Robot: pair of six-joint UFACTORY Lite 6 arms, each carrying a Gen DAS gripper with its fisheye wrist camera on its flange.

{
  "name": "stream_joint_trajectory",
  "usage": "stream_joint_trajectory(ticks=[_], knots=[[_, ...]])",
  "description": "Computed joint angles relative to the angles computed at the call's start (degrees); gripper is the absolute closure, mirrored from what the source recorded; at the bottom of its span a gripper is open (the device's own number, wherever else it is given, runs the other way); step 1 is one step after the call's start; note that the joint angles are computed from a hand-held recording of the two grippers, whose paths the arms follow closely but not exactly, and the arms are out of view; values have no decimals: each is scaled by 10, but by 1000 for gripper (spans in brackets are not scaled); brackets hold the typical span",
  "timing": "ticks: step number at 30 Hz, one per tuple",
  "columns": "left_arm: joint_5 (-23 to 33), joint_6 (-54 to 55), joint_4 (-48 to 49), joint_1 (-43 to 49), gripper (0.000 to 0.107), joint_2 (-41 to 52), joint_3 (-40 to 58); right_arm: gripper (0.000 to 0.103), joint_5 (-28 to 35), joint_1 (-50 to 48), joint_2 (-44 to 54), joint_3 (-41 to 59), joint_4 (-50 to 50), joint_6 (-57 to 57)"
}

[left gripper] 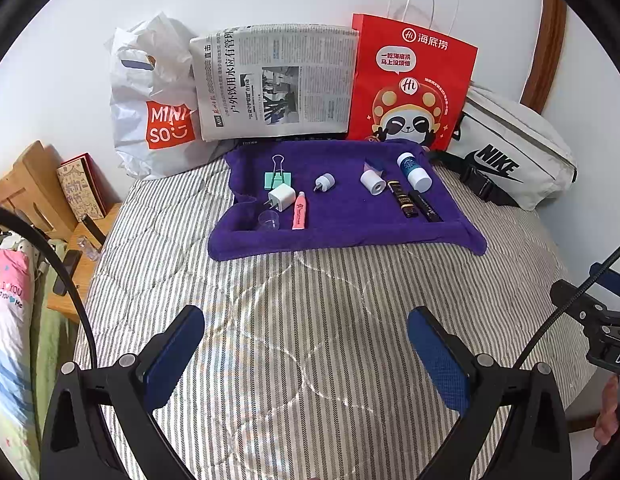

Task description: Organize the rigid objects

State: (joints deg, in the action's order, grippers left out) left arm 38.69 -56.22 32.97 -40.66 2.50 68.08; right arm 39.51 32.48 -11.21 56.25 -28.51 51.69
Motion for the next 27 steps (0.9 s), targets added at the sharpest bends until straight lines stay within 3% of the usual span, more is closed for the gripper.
stream_joint_trajectory(ticks=[27], knots=[[16, 2, 3, -15, 5, -1, 5, 2, 8, -8, -30, -13, 5, -12]])
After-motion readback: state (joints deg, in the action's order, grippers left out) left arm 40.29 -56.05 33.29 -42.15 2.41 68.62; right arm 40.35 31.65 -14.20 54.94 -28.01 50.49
